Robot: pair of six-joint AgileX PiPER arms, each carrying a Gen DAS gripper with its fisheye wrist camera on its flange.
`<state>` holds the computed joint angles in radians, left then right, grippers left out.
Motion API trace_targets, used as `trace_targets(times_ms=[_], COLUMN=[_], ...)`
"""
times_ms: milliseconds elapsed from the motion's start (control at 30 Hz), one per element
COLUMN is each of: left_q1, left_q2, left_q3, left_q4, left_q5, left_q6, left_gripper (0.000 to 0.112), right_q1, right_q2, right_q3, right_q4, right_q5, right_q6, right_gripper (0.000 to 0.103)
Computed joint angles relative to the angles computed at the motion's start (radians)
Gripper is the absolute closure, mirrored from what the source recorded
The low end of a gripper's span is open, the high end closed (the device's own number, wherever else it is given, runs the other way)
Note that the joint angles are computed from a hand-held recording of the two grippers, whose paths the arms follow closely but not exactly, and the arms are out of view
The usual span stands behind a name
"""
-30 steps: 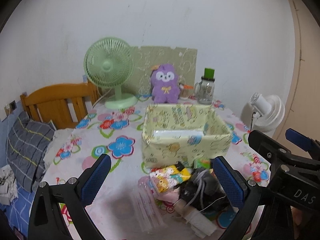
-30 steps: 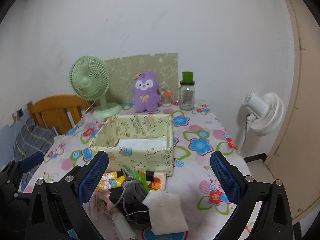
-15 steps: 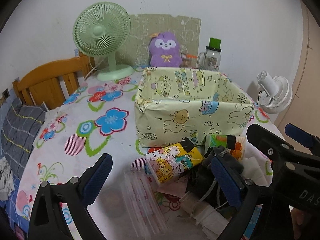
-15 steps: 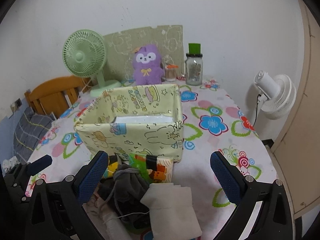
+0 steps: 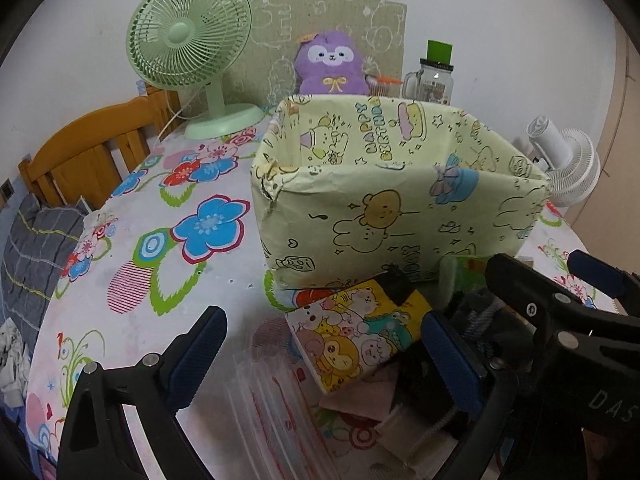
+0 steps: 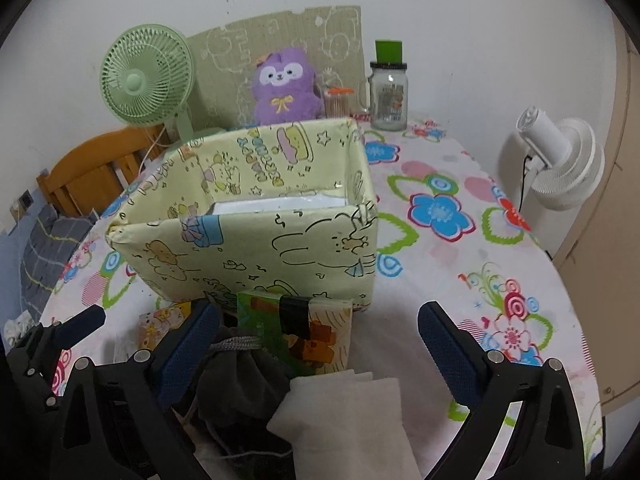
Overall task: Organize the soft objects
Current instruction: 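Grasp the cartoon tissue pack with the left tool while the right tool grasps the green pack, then carry both packs over the fabric box with the left and right tools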
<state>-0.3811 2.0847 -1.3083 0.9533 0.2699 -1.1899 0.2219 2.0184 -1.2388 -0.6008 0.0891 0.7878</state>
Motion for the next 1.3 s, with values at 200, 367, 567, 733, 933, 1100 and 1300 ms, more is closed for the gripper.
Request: trace_targets(times_ms=[200,367,567,733,933,1100,1300], left_q1=[0.010,0.016,0.026,0.027,0.018,0.012,0.008], left_q2=[0.040,0.063,0.073,0.063,0.053,0.035,0.001], left_q3=[-0.051,-0.081,-0.089,-0.077,-0.072,-0.055,-0.023], left_q4=[-0.177,-0.316,-0.561,-0.760,-0.835,-0.786,-0.647], left_q5=[-0.007,-0.014,-0.039,-0.061,-0.063,-0.069,-0.085], left_q6=[0.191,0.337,0.581,0.793,0.878,0.828,0.684], left_gripper=[0.015,0.015,0.025,0.051,0.068,0.076,0.081], right_q1=[0.003,0.002,-0.001,0.006,0.002,0.004,0.009], right_q2=[0.060,0.108,0.147,0.139,0.123,0.094,0.055], right_q3=[-0.079,-0.145,-0.193,-0.180,-0.158,-0.122,-0.080], right_q4=[0.235,0.396,0.545,0.586,0.599,0.564,0.505], right_q5=[0.050,0.107,0.154,0.143,0.132,0.106,0.081], right_q6=[-0.233,-0.393,-0.537,-0.582,-0.591,-0.557,-0.497], right_gripper=[0.003,0.007,0.015,0.028,0.032,0.032,0.032])
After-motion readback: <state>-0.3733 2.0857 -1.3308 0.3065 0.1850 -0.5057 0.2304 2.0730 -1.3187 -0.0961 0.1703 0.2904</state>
